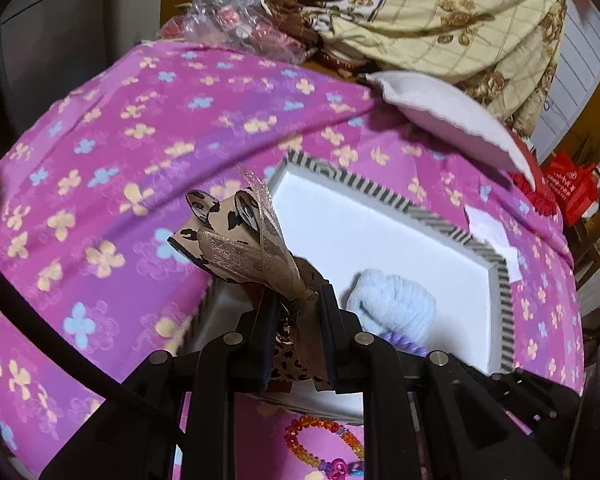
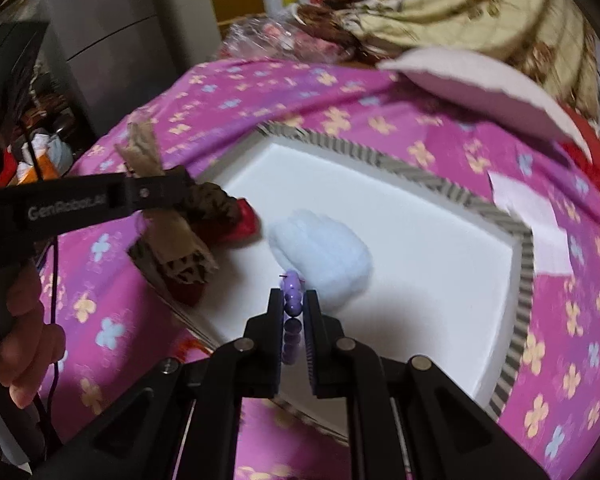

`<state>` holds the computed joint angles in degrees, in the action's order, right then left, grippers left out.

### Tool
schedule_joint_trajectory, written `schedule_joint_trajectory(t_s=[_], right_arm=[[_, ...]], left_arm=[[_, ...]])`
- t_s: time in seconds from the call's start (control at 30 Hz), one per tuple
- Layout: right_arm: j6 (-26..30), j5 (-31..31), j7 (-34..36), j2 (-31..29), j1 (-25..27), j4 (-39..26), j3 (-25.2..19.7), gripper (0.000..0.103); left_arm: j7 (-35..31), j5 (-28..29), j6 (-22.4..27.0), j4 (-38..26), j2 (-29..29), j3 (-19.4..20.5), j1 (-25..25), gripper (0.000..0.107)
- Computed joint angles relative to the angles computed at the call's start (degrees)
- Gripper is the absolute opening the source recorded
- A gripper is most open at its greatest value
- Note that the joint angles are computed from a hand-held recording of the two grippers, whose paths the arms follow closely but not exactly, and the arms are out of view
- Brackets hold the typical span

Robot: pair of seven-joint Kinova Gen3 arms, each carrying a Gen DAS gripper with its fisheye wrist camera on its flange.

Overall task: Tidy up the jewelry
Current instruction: 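Lower the bow and scrunchie into the tray with the left tool while the right tool places the purple bracelet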

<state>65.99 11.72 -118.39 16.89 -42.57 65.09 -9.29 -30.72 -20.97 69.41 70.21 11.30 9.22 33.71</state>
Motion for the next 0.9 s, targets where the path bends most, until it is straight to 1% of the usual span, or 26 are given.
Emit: schedule_joint_trajectory(t_s=[0.17, 0.37, 0.43, 0.47, 0.5, 0.57, 0.73, 0.9], right_arm=[[0.58, -1.4, -0.3, -0.3, 1.76, 2.73, 0.17, 0.01], [0.46, -3.25, 0.49, 0.35, 2.61, 3.74, -0.28, 0.01], [0.11, -3.19, 0.29, 0.06, 2.43, 4.12, -0.3, 0.014], [-0.13, -3.17, 0.17, -0.24, 2.36, 4.43, -0.33, 0.019], [-0.39, -2.82, -0.33, -0.64, 2.14, 4.83, -0.25, 0.027], [-0.71, -2.48, -1.45, -1.43, 2.02, 5.42, -0.21, 0.036], [-1.78, -2.05, -4.6, -4.28, 2.14, 7.32, -0.69, 0.037], [-1.17, 1.07, -8.11, -6.77, 0.81, 8.27, -1.83, 0.051]], left_arm=[[0.0, 1.94, -1.0, 0.9, 1.47, 0.0, -0.2, 0.041], [0.29, 1.81, -0.67, 0.75, 2.62, -0.64, 0.63, 0.041], [0.7, 2.01, -0.89, 1.18, 2.36, -0.84, 0.58, 0.041], [0.77, 2.22, -1.17, 1.56, 2.07, -0.85, 0.45, 0.041], [0.76, 2.26, -1.22, 1.69, 1.94, -0.79, 0.42, 0.043], [0.54, 1.84, -0.64, 1.67, 1.71, -0.59, 0.67, 0.046], [1.66, -0.26, 0.57, 2.01, 0.37, -0.04, 2.1, 0.053], [3.62, -3.23, 2.86, 1.89, -1.1, 1.13, 3.82, 0.055]])
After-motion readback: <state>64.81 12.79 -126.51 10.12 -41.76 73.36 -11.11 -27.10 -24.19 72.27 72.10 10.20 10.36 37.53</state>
